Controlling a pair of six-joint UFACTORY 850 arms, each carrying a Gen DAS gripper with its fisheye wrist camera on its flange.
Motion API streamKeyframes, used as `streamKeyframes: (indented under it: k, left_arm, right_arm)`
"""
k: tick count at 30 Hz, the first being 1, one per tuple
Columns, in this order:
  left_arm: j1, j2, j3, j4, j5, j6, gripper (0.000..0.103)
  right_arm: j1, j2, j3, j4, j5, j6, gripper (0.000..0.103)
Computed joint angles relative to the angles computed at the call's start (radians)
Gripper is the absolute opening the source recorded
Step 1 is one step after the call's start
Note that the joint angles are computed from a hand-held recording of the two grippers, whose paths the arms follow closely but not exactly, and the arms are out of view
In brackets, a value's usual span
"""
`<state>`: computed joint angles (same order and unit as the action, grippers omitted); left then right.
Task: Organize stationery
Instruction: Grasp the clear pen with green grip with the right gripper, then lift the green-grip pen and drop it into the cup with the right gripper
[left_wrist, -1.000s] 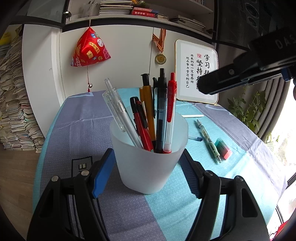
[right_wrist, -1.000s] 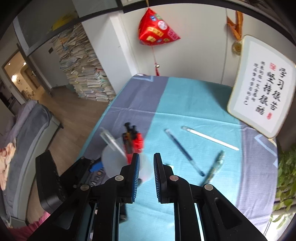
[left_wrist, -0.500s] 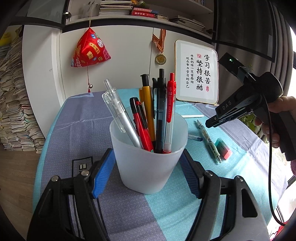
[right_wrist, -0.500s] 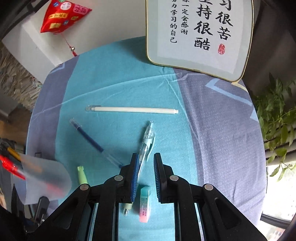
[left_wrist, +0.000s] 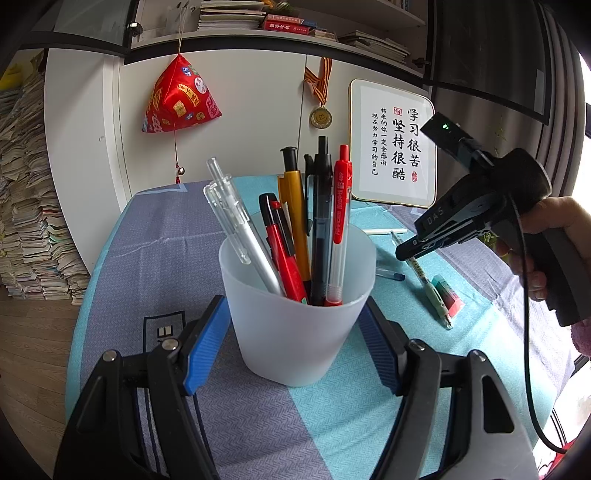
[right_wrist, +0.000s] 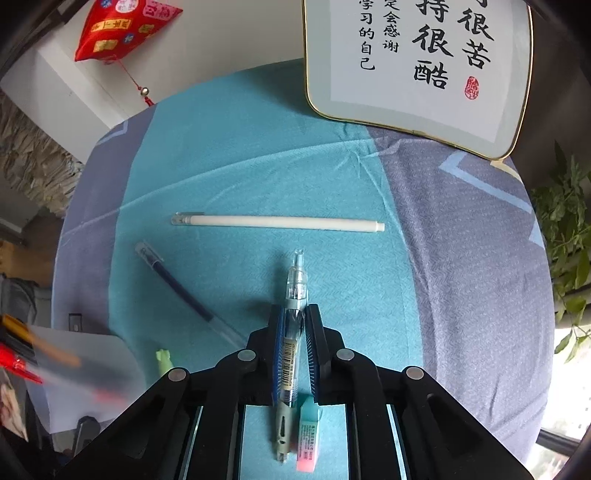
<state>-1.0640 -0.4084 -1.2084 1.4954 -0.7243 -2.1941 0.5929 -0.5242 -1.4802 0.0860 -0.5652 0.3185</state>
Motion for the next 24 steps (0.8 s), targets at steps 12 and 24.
streamKeyframes:
  k: [12, 24]
  left_arm:
    - [0.0, -0.002, -0.002, -0.001, 0.0, 0.001, 0.071]
    - [0.001, -0.001, -0.002, -0.004, 0.001, 0.005, 0.071]
  right_arm:
    - [0.103, 0.219, 0.207, -0.068, -0.053, -0.228, 0.012]
    - [0.181, 0.251, 0.313, -0.166, -0.087, -0.301, 0.021]
